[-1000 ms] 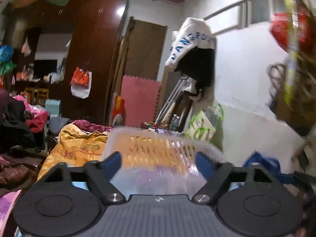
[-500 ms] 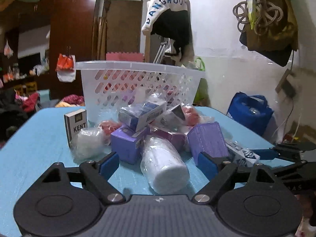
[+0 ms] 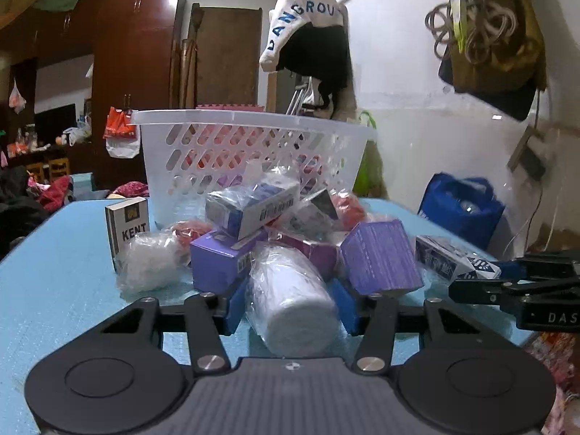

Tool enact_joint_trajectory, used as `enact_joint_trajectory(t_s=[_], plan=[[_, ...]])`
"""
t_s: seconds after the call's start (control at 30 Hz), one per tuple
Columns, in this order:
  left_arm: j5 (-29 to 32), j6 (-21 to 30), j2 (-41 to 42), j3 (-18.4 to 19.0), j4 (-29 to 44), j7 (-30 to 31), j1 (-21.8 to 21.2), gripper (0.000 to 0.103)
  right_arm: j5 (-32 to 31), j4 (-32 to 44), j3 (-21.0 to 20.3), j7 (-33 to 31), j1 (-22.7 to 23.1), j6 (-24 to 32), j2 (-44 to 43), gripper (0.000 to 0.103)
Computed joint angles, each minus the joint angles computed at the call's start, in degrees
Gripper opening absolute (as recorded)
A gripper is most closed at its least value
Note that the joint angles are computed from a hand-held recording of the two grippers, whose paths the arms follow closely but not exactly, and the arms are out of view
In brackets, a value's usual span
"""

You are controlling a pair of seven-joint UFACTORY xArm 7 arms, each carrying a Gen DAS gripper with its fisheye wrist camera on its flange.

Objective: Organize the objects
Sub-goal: 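Carry a diamond-print white box with right gripper while left carries a white roll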

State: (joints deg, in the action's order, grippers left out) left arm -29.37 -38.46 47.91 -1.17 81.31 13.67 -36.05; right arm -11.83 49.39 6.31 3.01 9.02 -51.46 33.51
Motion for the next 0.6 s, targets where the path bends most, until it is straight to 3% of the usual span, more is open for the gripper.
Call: enact_joint_trajectory(t_s=[0.27,0.6], plan=[[7.7,-8.2,-3.6,-3.3,-7.0,-4.4,3.9,0.055,-5.6,-0.6,0.7,5.5,-3.5,-3.3,-0.7,0.042],[14.5,-11.2,-8.5,-5.1,-11.5,-9.6,8.7,0.055,-6.0,0.4,0.4,8.9,-3.5,-5.7,-0.4,0.042]])
